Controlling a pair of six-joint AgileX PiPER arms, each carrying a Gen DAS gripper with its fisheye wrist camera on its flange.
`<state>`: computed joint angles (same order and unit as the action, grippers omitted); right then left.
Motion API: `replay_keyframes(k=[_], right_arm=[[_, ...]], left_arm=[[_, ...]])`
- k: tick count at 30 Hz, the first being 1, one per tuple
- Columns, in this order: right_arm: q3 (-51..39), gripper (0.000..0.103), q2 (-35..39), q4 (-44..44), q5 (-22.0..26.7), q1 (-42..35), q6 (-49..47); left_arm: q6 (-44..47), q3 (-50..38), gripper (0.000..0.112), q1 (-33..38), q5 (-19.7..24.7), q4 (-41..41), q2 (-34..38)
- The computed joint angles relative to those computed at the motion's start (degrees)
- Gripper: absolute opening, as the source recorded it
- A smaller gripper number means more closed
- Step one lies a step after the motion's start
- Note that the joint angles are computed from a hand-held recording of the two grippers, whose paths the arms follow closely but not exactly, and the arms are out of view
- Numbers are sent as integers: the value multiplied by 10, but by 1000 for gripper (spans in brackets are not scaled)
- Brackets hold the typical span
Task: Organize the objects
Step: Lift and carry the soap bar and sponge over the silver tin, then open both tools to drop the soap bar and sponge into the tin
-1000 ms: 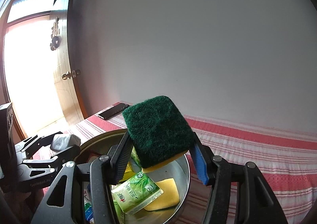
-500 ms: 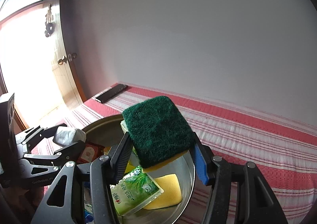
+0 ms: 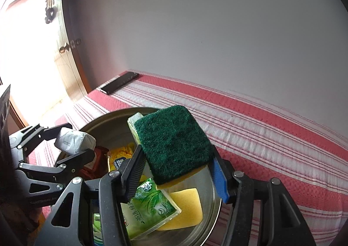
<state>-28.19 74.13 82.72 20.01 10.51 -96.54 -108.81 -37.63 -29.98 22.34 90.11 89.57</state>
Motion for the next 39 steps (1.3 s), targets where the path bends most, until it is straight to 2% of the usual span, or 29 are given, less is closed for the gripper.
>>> replay_keyframes(k=[4, 8, 14, 27, 30, 31, 32, 33, 35, 39], right_arm=[[-8, 59, 16, -14, -16, 12, 15], [-15, 59, 32, -40, -65, 46, 48], [-27, 59, 58, -108, -90, 72, 118], [-27, 60, 71, -77, -72, 64, 80], [-26, 64, 70, -71, -64, 58, 71], [-24, 72, 69, -69, -69, 59, 71], [-22, 76, 66, -66, -77, 62, 70], [-15, 77, 57, -43, -79, 61, 47], [-2, 78, 40, 9, -72, 52, -13], [27, 78, -7, 48, -32, 4, -51]], left_arm=[[12, -7, 73, 8, -15, -10, 11], [13, -15, 73, 0, -11, -12, 26], [19, -25, 74, -3, -11, -15, 41], [34, -29, 74, -14, 0, -32, 45], [39, -28, 74, -19, 7, -40, 42], [34, -26, 75, -27, 17, -40, 39], [33, -25, 77, -38, 36, -43, 37], [31, -24, 79, -47, 51, -42, 36], [13, -15, 97, -71, 81, -33, 26], [-26, 12, 100, -121, 138, -17, -7]])
